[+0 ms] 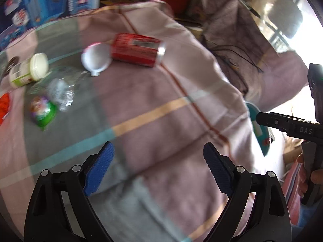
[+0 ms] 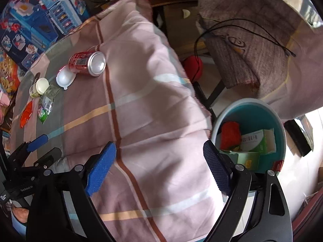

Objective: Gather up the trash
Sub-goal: 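Return to the table and grasp the orange snack bag with the left tool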

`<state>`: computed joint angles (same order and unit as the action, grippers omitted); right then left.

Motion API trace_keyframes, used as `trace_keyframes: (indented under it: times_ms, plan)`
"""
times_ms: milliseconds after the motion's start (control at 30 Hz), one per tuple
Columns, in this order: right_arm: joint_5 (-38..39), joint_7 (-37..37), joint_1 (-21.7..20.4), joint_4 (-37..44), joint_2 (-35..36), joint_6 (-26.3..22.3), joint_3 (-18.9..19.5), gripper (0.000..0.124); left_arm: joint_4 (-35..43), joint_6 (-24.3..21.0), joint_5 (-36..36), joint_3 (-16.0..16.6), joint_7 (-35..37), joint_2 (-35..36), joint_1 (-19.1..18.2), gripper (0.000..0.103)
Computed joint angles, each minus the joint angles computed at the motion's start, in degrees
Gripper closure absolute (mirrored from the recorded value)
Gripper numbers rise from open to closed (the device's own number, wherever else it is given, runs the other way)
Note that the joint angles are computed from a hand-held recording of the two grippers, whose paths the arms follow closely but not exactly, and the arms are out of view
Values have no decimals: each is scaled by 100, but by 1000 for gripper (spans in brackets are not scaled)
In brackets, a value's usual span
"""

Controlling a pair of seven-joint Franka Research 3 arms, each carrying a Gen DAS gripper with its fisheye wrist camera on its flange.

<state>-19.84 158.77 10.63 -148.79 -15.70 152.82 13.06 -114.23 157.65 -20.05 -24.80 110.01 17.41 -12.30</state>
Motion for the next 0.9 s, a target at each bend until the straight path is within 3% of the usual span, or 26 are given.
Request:
trace_keyframes:
  times_ms: [267,567,800,900]
  plan:
    - [-1,-733,583,1685,1488,-296,-245,40,-62,122,43,375,-81,-64,467,12]
    - [585,-1848,1263,3275,2764,-544,-623,40,-48,161,44,616,-202,-126,939,12]
    - [993,-2794,1637,4898,3885,-1064,-912,40,275,311,712,906,-214,11,1075,12]
    - [1257,-3195,1697,5728,4424,-1400,-991,40,633,165,1000,934,-98,262,1198,12]
